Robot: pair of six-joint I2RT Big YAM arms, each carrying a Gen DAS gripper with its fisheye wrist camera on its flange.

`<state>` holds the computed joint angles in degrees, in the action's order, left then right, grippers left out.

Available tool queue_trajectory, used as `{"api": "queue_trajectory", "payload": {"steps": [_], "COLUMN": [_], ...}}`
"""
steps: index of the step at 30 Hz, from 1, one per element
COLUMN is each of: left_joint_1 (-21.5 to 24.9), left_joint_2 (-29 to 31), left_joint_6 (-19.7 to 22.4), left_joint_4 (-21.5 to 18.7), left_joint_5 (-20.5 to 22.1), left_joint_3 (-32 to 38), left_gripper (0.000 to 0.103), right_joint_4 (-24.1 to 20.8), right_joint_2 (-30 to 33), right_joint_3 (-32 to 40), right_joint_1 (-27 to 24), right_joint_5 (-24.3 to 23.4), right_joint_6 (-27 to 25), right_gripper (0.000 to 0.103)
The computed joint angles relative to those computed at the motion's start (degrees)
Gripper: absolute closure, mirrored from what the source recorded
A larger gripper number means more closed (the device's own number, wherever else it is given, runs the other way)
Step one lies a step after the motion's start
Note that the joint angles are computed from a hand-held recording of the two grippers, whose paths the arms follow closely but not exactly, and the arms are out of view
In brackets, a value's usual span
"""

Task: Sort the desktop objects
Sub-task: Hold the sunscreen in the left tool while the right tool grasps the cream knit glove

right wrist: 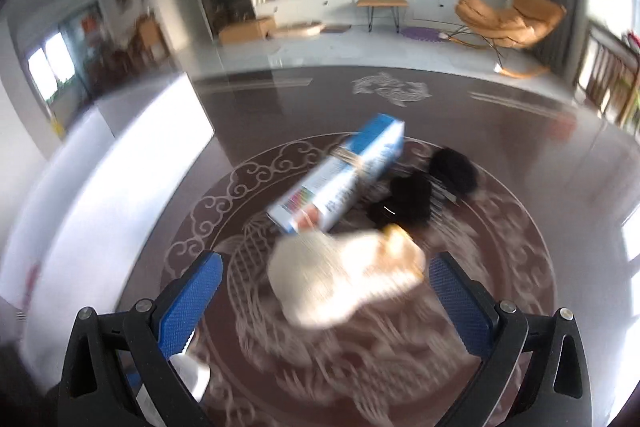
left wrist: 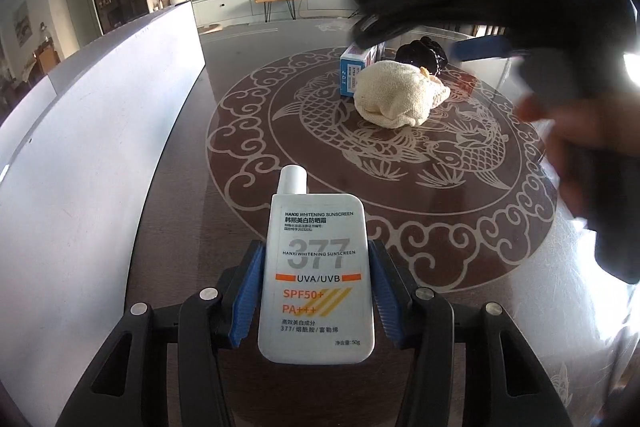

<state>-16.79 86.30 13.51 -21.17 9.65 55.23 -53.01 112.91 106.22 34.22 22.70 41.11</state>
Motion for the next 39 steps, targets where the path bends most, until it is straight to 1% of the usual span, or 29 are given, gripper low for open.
{"api": "queue_trajectory", "payload": {"steps": [1, 2, 3, 5, 6, 7, 8, 10, 11, 12, 13, 14, 15, 16, 17, 18, 19, 20, 21, 22, 24, 25, 26, 27, 28, 31, 33, 36, 39], "left_joint_1": [0.02, -0.01, 0.03, 0.06, 0.05, 0.06, 0.06, 0.16, 0.11, 0.19, 0.22, 0.28, 0.32, 0.44, 0.46, 0.37, 0.29, 0.28, 0.2, 0.15, 0.45, 0.8, 1.1, 1.43, 1.79, 2.89, 3.47, 4.26, 5.76], "left_joint_2": [0.07, 0.05, 0.06, 0.17, 0.2, 0.24, 0.24, 0.22, 0.23, 0.23, 0.25, 0.26, 0.26, 0.23, 0.03, -0.24, -0.55, -0.79, -1.13, -1.65, -2.35, -2.62, -2.95, -3.28, -3.85, -6.99, -9.04, -12.08, -15.73], "left_joint_6": [-0.01, -0.04, -0.07, -0.16, -0.2, -0.25, -0.25, -0.2, -0.23, -0.2, -0.26, -0.34, -0.44, -0.64, -0.74, -0.69, -0.35, -0.03, 0.15, 0.18, -0.18, -0.31, -0.72, -0.98, -1.2, -1.56, -2.17, -4.0, -6.25], "left_joint_4": [-0.01, 0.08, 0.07, 0.11, 0.2, 0.21, 0.21, 0.34, 0.38, 0.33, 0.32, 0.29, 0.34, 0.29, 0.37, 0.42, 0.41, 0.44, 0.38, 0.48, 0.61, 0.52, 0.59, 0.59, 0.93, 2.45, 2.42, 1.87, 0.65], "left_joint_5": [0.06, 0.06, 0.13, 0.3, 0.34, 0.42, 0.42, 0.52, 0.48, 0.57, 0.71, 0.92, 1.13, 1.56, 1.67, 1.57, 1.43, 1.35, 1.3, 1.36, 1.79, 2.13, 2.51, 2.82, 3.12, 4.57, 6.32, 9.29, 12.99], "left_joint_3": [0.07, -0.05, -0.04, 0.01, -0.05, -0.03, -0.03, -0.19, -0.21, -0.18, -0.17, -0.15, -0.21, -0.26, -0.51, -0.83, -1.14, -1.43, -1.72, -2.33, -3.12, -3.32, -3.67, -3.96, -4.53, -7.22, -8.35, -9.32, -9.61], "left_gripper": [0.051, 0.051, 0.051, 0.052, 0.052, 0.052, 0.052, 0.052, 0.052, 0.052, 0.052, 0.052, 0.052, 0.052, 0.052, 0.052, 0.052, 0.052, 0.052, 0.052, 0.052, 0.052, 0.052, 0.052, 0.052, 0.052, 0.052, 0.052, 0.052], "right_joint_4": [-2.29, -4.5, -5.11, -0.39, 1.28, 4.41, 6.2, 9.12, 10.28, 10.62, 10.91, 11.84, 12.55, 12.2, 11.17, 9.46, 8.72, 7.95, 8.24, 9.92, 11.87, 12.67, 12.75, 12.2, 10.9, 11.46, 10.47, 8.17, 7.56], "right_joint_2": [1.92, 3.71, 4.32, 1.2, -0.75, -3.79, -6.05, -11.76, -14.38, -17.07, -19.51, -22.12, -24.58, -26.06, -26.82, -27.1, -26.33, -25.7, -25.11, -24.68, -23.7, -22.9, -22.3, -21.59, -20.78, -22.17, -23.81, -25.61, -26.39], "right_joint_3": [2.29, 4.08, 4.23, -1.16, -4.19, -9.06, -12.58, -21.02, -24.63, -27.86, -30.56, -33.34, -35.76, -36.91, -37.45, -37.62, -36.7, -36.46, -36.35, -36.66, -36.62, -36.22, -35.64, -34.81, -33.94, -35.03, -35.49, -35.05, -33.93], "right_joint_1": [-0.26, -0.66, -0.85, -0.16, 0.25, 0.76, 1.33, 3.28, 3.84, 4.39, 4.81, 5.2, 5.53, 5.79, 5.92, 5.68, 5.21, 4.77, 4.52, 4.44, 4.41, 4.59, 5.15, 5.47, 5.55, 6.75, 8.37, 10.36, 11.35], "right_joint_5": [-0.89, -2.36, -2.92, -1.61, -1.86, -3.27, -3.49, -2.52, -2.38, -2.23, -2.01, -1.59, -0.75, 0.59, 1.45, 0.81, -0.99, -3.44, -4.13, -5.04, -5.23, -4.13, -2.77, -1.88, -2.22, -1.8, -0.26, 1.81, 2.29], "right_joint_6": [-0.76, -2.0, -3.61, -8.82, -10.8, -14.06, -16.68, -21.74, -22.48, -22.1, -20.84, -19.01, -16.28, -12.9, -9.9, -5.29, -2.94, 0.97, 3.05, 5.79, 9.22, 10.66, 11.28, 11.25, 11.11, 10.72, 9.27, 7.24, 6.43], "right_gripper": [0.018, 0.04, 0.042, 0.043, 0.043, 0.043, 0.043, 0.043, 0.041, 0.039, 0.033, 0.024, 0.018, 0.005, 0.0, 0.0, 0.0, 0.0, 0.0, 0.0, 0.0, 0.001, 0.011, 0.026, 0.047, 0.049, 0.05, 0.05, 0.05]}}
